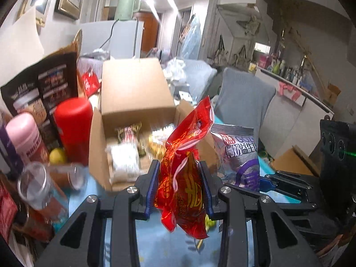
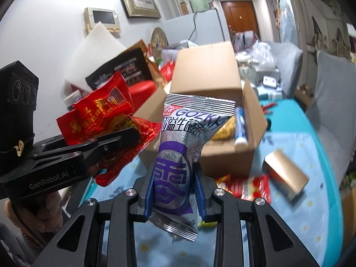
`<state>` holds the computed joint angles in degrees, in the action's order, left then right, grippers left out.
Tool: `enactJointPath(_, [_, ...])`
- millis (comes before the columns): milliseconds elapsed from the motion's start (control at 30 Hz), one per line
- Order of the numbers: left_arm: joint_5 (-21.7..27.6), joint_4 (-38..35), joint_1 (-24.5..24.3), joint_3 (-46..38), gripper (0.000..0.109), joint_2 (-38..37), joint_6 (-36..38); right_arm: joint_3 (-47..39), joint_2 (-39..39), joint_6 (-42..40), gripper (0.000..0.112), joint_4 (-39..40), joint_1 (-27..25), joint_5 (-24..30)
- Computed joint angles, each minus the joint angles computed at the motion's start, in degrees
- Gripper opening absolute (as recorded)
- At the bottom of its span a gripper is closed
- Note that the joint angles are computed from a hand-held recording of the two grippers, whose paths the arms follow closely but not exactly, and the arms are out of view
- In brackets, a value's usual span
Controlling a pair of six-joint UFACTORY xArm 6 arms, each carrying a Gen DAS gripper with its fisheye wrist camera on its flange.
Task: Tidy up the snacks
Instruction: 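Lift the red bag and purple bag with both grippers over the box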
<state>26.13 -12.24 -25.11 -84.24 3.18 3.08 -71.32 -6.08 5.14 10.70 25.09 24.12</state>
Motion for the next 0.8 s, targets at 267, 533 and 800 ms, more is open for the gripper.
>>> enactJointPath(267, [0.23,-0.97,1.05,-11.89,0.034,7.70,1.03,-12.29,7.08,-3.45,0.031,1.30,-2.17,3.27])
enactJointPath(533, [2.29,0.78,2.27,-26.33,0.034,17.13,-0.37,-24.20,14.83,-5.75,0.031,1.03,-3.85,4.85])
enactJointPath(800, [6.04,2.77,3.47,-41.29,0.034,27.65,-1.81,-36.84,23.97,-7.56,0.031,0.64,-5.24,7.67])
